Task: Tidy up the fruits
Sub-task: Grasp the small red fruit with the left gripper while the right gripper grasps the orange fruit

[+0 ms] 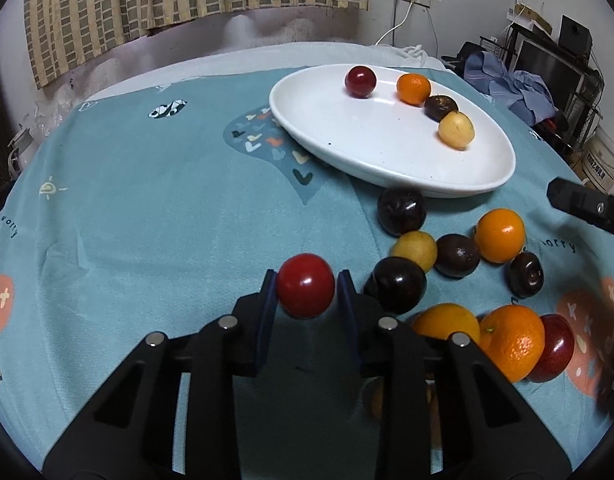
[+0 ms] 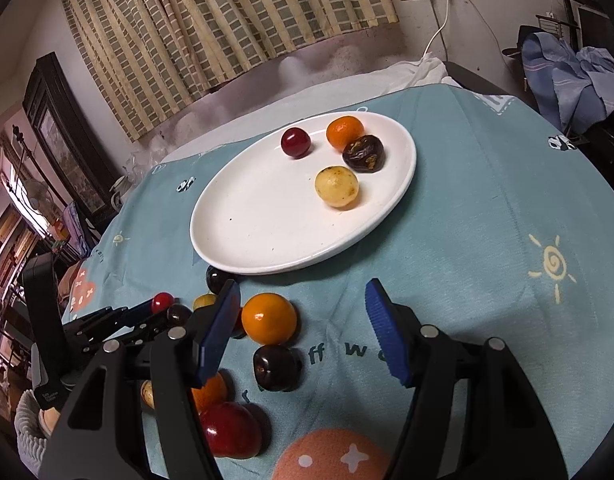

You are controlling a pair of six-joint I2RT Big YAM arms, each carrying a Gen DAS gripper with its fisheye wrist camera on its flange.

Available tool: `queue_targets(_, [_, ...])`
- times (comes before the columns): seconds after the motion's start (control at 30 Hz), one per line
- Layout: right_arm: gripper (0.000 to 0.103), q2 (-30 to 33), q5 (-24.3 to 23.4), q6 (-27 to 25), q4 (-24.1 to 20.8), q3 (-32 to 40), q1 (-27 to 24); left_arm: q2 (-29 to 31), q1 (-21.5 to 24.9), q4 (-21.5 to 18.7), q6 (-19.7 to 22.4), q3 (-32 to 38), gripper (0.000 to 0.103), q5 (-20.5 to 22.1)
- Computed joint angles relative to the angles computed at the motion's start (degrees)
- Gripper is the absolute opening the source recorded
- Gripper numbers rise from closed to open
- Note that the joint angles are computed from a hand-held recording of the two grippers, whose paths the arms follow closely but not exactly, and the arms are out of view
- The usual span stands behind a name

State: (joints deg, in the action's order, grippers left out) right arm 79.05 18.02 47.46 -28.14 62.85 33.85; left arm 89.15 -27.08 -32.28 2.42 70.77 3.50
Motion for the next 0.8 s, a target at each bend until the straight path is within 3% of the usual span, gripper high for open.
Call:
queue_targets(0.3, [0.064,3.11,-5.88,-1.98,-0.37,2.37,-0.25,0.27,0.18,-0.47,-0.21,0.34,0.031,0.53])
queue_targets(0.37, [0.057,3.87,-6.54,-2.11,-0.86,2.97,-0.41,0.31,0.11,-0.49,-0.27,0.39,0.031,0.48])
queue_targets(0.5, [0.054,5.84,-6.94,-2.53,-2.22,4.57,-0.6,0.41,-0.02,-0.56,-0.18,0.55,0.031,0.17])
queue_targets(0.6, [0.045,7.62,-7.62,-3.54,-2.88,5.6,-0.58,0.42,-0.08,-0.58,-0.2,0.58,0.031,0.1])
queue_targets(0.63, [0.037,7.82,-8.07,-4.2,-2.45,5.7,-0.56,0.4,-0.03,-0.55,-0.18,0.54,0.031,0.15])
queue_targets(0.8, [0.037,6.12,-7.51,-4.26,-1.26,4.37,-0.37,0.07,0.23,0.1,-0.82,0.24,0.028,0.59])
